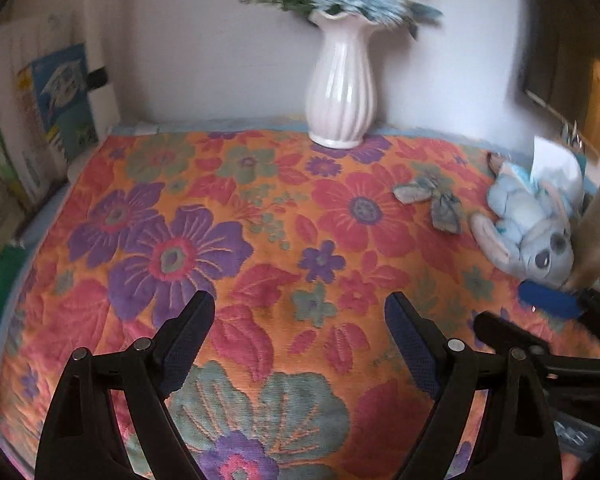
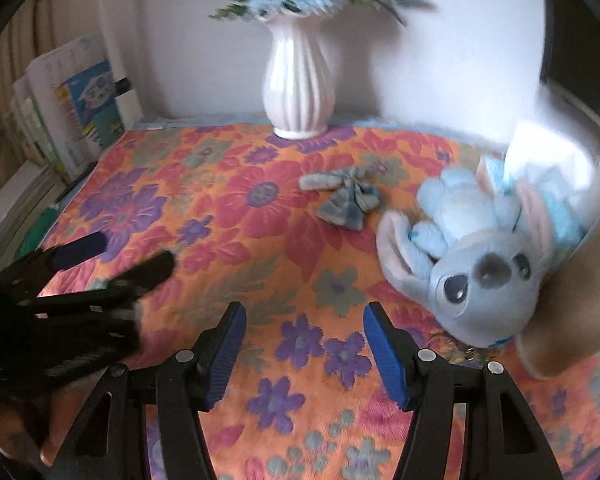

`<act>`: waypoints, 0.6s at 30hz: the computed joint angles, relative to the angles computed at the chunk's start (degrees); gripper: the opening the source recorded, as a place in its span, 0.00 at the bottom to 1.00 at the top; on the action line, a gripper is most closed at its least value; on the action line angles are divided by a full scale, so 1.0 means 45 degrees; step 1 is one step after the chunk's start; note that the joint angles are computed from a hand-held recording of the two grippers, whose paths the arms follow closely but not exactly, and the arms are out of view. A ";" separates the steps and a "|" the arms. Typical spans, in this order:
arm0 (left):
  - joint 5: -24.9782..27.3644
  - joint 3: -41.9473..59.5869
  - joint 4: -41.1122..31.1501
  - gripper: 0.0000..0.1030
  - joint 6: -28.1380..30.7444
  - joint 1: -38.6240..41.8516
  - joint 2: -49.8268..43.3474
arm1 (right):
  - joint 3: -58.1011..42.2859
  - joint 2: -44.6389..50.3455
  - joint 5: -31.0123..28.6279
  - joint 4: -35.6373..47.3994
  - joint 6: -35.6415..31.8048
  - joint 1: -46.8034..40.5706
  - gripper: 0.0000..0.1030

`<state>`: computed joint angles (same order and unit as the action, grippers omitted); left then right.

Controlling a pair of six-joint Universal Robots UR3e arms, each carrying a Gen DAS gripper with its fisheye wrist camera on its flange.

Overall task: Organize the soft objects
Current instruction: 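Return both tools to the bed above the plush and bow cloth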

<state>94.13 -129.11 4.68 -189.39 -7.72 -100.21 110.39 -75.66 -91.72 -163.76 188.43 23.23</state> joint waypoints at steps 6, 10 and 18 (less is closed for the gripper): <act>-0.0848 -0.0110 -0.0207 0.84 -0.0111 0.0491 0.0089 | 0.0615 -0.0280 0.0709 -0.0051 0.0860 -0.0955 0.78; -0.0548 -0.0070 -0.0123 0.84 -0.0122 0.0257 0.0019 | 0.0569 -0.0268 -0.0352 -0.0313 0.1066 -0.0443 0.84; -0.0511 -0.0071 -0.0295 0.84 -0.0195 0.0371 0.0008 | -0.0571 0.0479 -0.2265 0.0558 0.0652 0.0820 0.86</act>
<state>91.83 -129.43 3.35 -190.27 -6.05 -100.17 107.82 -73.50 -101.91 -161.25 191.37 26.92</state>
